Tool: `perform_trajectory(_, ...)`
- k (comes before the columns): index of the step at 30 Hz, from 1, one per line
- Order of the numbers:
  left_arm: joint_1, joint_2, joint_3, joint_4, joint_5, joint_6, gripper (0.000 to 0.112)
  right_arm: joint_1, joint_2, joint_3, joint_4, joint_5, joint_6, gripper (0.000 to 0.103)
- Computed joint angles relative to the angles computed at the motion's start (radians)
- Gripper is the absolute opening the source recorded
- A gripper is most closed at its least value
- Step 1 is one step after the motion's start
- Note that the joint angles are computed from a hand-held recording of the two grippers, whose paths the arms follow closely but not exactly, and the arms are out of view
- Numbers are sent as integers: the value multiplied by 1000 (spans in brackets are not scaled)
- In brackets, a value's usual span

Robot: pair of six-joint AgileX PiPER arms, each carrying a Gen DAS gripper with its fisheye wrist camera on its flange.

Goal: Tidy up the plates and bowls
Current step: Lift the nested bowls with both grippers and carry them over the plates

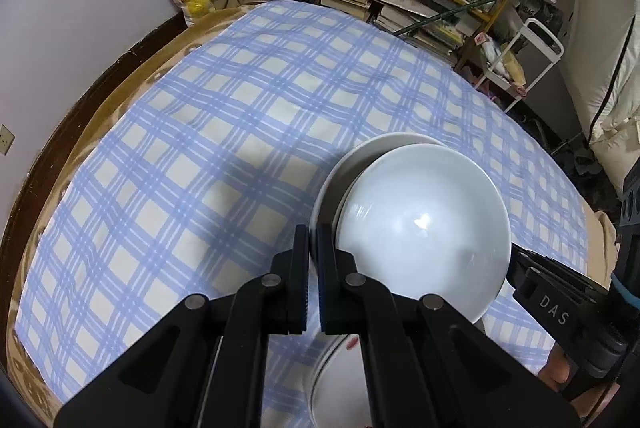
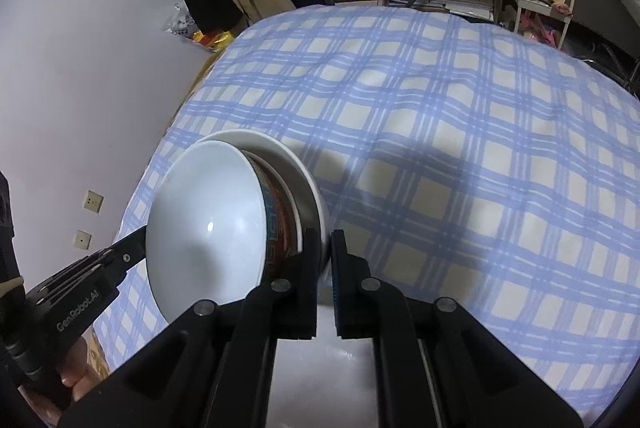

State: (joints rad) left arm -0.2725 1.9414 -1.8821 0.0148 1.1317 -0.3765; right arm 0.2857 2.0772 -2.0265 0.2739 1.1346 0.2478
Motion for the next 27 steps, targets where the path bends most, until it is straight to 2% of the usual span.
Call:
perform_trajectory(16,-122,-216,251,41,-51,-97,2,-3,-291,349,-34,-64,10,10)
perform_trajectory(22,-174,-229,310,64,-30,-125,2,-15,-364,492,-18,-82,-3,10)
perform_trajectory(27,-200,-222,325,84,-19,-135,2,-12,-386,549,-18,-98,3,10)
